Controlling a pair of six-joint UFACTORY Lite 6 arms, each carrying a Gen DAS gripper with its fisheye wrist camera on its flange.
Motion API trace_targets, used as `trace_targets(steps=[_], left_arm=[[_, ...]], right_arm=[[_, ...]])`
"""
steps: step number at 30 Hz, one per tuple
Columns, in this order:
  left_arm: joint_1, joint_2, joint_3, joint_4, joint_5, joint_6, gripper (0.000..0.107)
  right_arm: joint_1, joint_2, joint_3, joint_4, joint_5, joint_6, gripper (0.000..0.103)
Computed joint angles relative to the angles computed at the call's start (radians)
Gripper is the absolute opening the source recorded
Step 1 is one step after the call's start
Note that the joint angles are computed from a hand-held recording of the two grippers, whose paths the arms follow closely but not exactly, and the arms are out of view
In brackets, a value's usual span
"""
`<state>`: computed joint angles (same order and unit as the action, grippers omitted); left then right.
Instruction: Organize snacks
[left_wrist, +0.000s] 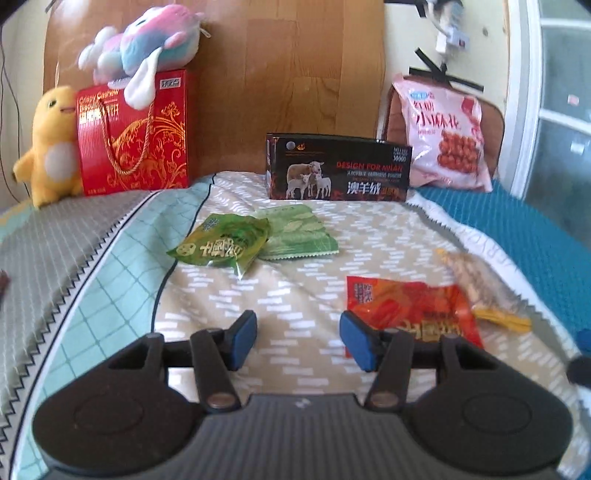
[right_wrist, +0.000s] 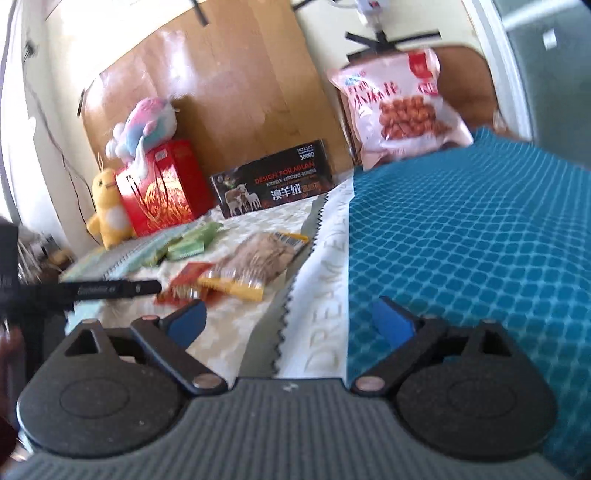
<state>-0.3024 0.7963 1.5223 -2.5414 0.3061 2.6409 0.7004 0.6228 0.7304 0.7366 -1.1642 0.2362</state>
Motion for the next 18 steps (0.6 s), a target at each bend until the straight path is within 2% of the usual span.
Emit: trace_targets(steps=[3,7,10,18], left_arm=[[-0.006,-0.001,-0.004,-0.059,-0.006,0.057,0.051],[-0.009,0.001,-0.001,-0.118,-0.013,0.114,0.051],[-0.004,0.012,0.016,-0.097,-0.017,0.105,0.051],[-0.008,0.012,0.016,-0.121,-0.022,0.138,0.052]], right_arm=[[0.061,0.012,0.025,0.086,0.008,-0.041,0.100],[0.045,-0.018,-0.040,0.025,-0.027,0.091,0.100],[0.018,-0.035,-0.091,-0.036,-0.060,0.176,0.100],[0.018,-0.042,-0.108,-0.047,-0.074,0.240,0.100]])
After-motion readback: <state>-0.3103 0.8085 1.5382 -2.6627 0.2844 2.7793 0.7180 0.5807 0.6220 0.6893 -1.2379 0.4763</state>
